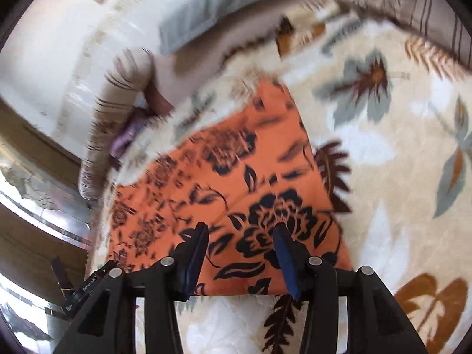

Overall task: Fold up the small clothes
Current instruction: 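Open both tools and lift them off the folded dress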

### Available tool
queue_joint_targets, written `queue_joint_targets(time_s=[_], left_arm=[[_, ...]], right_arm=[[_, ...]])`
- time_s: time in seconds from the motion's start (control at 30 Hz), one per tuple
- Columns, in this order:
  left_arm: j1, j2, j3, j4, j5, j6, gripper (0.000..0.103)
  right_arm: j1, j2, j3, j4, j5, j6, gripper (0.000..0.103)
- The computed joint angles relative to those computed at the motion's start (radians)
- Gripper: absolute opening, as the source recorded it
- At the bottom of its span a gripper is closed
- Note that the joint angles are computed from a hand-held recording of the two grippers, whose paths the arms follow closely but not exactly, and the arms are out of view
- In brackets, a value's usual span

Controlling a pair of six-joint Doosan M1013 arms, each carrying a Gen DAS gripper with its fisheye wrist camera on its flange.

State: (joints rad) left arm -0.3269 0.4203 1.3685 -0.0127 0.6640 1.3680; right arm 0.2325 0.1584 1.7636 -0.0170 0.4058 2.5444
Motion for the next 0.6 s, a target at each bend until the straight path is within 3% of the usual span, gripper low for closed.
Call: queue_joint_targets(time_s=[0.03, 0.1, 0.13, 0.2, 0.3, 0.43, 0.6], left_arm=[[-0.003, -0.003, 0.007, 0.017, 0.001, -0.018, 0.076], [-0.014, 0.018, -0.009, 0.082, 0.096, -0.047, 0.076], [-0.012, 0.027, -0.015, 0.070, 0.123, -0.026, 0.077], [-0.012, 0.010, 0.009, 0.083, 0.087, -0.021, 0.078], [-0.006, -0.028, 0.057, 0.071, 0.039, 0.016, 0.078], [0.012, -0.075, 0.118, 0.006, -0.027, 0.032, 0.077], [-0.017, -0.123, 0.175, 0.185, -0.150, -0.092, 0.078]], right_arm=[[-0.007, 0.005, -0.002, 0.055, 0.018, -0.036, 0.058], [-0.031, 0.037, -0.017, 0.233, 0.113, -0.168, 0.059], [-0.032, 0.038, -0.014, 0.252, 0.109, -0.183, 0.058], [-0.028, 0.022, -0.011, 0.220, 0.080, -0.167, 0.059], [-0.016, -0.022, 0.033, 0.179, -0.050, -0.134, 0.059], [0.001, -0.055, 0.071, 0.245, -0.141, -0.180, 0.059], [0.037, -0.076, 0.086, 0.285, -0.225, -0.231, 0.059]])
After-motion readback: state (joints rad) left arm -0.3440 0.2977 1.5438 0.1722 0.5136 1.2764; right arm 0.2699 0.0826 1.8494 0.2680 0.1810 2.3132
